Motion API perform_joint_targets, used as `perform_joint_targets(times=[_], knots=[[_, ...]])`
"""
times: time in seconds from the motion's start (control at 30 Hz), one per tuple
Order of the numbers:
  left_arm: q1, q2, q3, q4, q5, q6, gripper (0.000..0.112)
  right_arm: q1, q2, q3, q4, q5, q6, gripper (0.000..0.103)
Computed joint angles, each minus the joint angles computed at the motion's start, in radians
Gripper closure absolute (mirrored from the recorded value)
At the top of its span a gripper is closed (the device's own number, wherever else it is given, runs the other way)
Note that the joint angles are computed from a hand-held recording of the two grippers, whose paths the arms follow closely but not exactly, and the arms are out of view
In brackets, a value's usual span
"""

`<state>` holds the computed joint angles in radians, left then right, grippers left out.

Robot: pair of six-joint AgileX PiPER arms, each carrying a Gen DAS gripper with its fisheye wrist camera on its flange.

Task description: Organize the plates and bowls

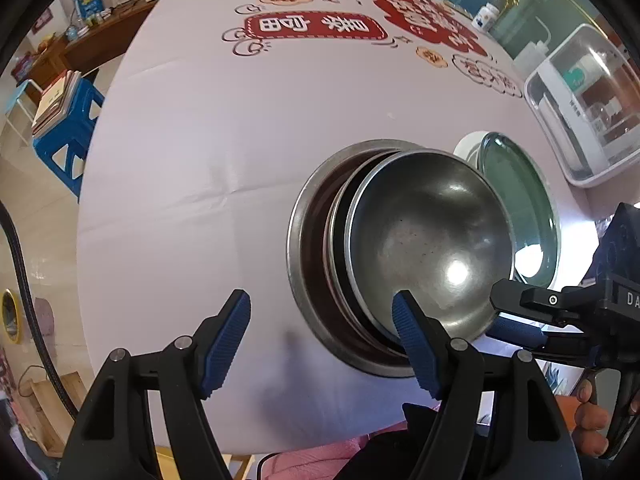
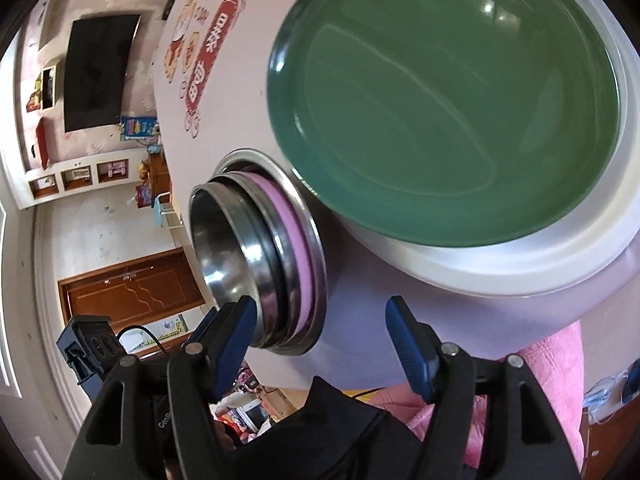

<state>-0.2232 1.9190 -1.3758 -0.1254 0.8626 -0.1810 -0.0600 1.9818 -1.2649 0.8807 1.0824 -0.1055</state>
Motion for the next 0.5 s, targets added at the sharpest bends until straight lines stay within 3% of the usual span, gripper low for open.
perform_joint_targets(times=[0.33, 0.5], knots=[[0.005, 0.084, -0.064, -0.037, 0.037, 0.056, 0.04, 0.009, 0.02, -0.008, -0.008, -0.017, 0.02, 0.037], [-0.001, 0.102, -0.082, -0.044, 0.032, 0.074, 0.04, 0.008, 0.011, 0.012, 0.038, -0.039, -0.022, 0.053]])
